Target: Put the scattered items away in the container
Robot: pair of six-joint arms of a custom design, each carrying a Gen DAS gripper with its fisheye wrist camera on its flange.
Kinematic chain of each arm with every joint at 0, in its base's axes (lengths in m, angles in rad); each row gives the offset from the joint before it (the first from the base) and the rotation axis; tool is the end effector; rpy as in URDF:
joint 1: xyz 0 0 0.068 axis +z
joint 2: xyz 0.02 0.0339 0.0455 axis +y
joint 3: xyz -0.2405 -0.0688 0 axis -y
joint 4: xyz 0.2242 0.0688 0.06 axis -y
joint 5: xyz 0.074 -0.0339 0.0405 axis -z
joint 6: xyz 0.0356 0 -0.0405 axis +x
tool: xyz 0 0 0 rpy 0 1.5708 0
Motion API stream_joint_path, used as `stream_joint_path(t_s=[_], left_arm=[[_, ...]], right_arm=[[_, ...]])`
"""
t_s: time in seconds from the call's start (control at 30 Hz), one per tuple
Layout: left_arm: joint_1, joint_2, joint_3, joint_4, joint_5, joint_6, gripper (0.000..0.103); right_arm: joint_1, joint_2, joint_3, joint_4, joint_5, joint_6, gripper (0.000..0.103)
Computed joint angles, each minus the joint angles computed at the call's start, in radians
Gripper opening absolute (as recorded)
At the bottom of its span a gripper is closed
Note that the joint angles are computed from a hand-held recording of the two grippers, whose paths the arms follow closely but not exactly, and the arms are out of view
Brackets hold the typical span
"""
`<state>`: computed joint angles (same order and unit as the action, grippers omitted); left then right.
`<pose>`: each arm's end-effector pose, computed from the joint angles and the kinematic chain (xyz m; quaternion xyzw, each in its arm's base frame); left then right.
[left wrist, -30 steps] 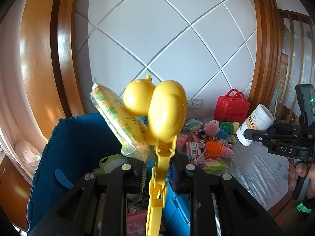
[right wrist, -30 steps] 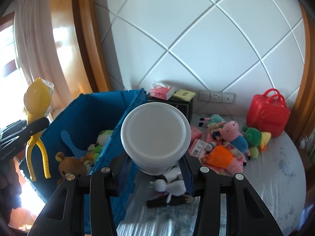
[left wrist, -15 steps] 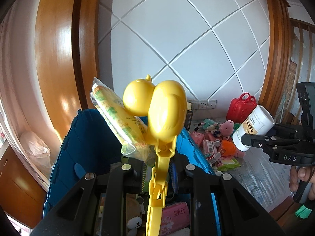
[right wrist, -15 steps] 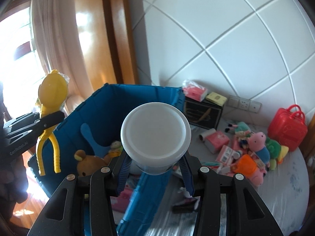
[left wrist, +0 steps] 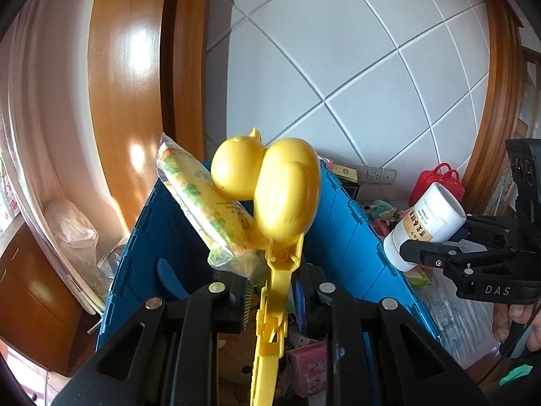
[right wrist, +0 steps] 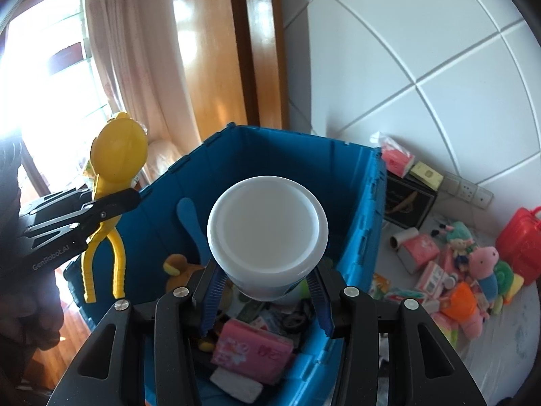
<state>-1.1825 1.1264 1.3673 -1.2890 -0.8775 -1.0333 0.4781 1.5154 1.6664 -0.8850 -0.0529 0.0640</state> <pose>0.0891 -0.1454 0.3586 -0.0443 0.8803 -0.0260 0.4716 0.2661 0.1400 0.3733 -0.1983 0.8917 0.1320 0.3849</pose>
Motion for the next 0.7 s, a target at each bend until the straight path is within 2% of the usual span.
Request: stream_joint_path(t_s=[0.3,0.63,0.67,0.7], left_arm=[[0.093,-0.070,-0.070,0.060,0.057,0.087,0.020],[0.116,-0.094,-0.084,0.083,0.071,0.106,0.020],[0.117,-0.110,-0.094,0.105,0.074,0.112,0.021],[0.119,-0.113,-0.093,0.113,0.078,0.112,0.034]], right_arm=[[0.023,0.067,0.053,-0.004,-0.002,0.004,0.046],[0.029,0.106,0.095,-0.008,-0.002,0.009,0.046],[0.030,0.102,0.092,0.001,0.003,0.010,0.048],[0.029,0.101,0.094,0.005,0.006,0.009,0.070]])
